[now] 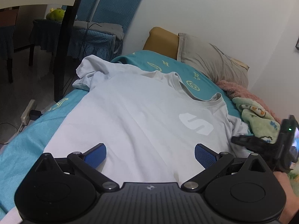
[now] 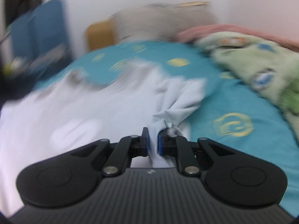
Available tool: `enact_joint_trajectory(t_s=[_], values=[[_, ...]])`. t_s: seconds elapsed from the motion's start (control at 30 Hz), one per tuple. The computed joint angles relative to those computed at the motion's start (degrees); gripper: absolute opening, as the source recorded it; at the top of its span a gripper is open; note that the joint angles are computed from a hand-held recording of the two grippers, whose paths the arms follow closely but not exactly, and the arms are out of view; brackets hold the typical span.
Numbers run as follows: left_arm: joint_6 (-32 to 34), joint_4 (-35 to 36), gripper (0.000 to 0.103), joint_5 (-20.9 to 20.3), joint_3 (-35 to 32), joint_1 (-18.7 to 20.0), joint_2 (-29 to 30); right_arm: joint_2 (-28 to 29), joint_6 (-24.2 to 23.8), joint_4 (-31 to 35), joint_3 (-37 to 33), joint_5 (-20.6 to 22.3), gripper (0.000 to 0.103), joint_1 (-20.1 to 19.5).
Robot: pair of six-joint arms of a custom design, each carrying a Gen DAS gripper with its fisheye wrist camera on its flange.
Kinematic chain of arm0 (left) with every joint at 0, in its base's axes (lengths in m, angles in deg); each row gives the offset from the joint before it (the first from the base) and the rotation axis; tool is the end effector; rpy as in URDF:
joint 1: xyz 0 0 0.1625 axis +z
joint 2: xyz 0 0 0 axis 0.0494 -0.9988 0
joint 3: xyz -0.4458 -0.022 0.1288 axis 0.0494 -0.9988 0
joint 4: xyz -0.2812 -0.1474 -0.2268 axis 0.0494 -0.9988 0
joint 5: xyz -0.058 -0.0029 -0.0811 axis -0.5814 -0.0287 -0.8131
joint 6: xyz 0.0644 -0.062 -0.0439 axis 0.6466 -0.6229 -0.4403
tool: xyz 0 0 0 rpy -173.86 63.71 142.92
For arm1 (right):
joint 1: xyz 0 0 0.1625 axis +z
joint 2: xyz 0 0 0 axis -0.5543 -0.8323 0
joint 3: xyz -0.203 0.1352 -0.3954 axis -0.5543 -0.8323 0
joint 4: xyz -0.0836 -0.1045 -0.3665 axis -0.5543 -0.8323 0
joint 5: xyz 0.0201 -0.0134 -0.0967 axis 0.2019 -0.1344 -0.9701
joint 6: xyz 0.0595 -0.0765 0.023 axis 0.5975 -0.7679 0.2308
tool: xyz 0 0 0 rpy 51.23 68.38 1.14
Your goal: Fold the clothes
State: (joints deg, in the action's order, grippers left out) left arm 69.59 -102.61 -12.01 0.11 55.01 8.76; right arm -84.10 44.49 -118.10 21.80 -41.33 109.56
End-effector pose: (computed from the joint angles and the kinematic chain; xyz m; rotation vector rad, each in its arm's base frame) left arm -0.2952 -0.8101 -0.0509 0.5344 2.5908 -1.0864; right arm -0.1187 -0.8575 0.2797 0.0024 -1.9850 1.2525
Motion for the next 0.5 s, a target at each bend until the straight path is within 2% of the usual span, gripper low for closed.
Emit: enact_joint_trajectory(t_s=[0.07,0.13,0.17,0.2,0.23,0.27,0.33,0.4,0.43,0.47,0.5], values=[[0.33,-1.29,0.098,1.13,0.99,-0.26,-0.33,-1.62,1.91,6.72,1.83,1.79,0.014,-0.04],[0.87,-1.54,0.098,1.72,1.16,-0.42,-0.32,-3.72,3.81,7.23,4.67,5.62,0.017,-0.6],[1.14,-1.64,0.098,2.0,1.23,-0.49,-0.31,-5.3,7.01,9.26,5.96,7.74,0.026,-1.08],[1.33,-1.45,0.098,2.08,1.27,-0.51,-0.29,-7.17,10.35,11.31,7.64,11.08,0.043,-1.72],[1.24,-1.05,0.098,2.17,1.24,-0.54,-0.26,-8.91,13.34,13.01,9.22,14.65,0.054,-2.39],[0.85,-0.43,0.098,2.15,1.17,-0.54,-0.26,-10.54,14.93,12.44,11.54,19.15,0.07,-3.13],[0.24,0.04,0.098,1.54,1.4,-0.45,-0.46,-12.84,17.23,7.71,15.9,27.8,0.073,-4.8],[0.19,-0.62,0.098,1.15,1.7,-0.4,-0.58,-13.64,22.28,0.22,19.28,33.65,0.072,-6.59],[0.21,-0.98,0.098,0.98,1.83,-0.38,-0.62,-13.74,25.29,-3.39,20.4,35.4,0.072,-7.24],[0.24,-1.18,0.098,0.92,1.85,-0.38,-0.58,-12.95,29.44,-5.84,19.75,34.74,0.072,-7.69],[0.24,-1.1,0.098,0.98,1.76,-0.4,-0.49,-12.33,33.84,-6.31,18.78,31.69,0.071,-7.84]])
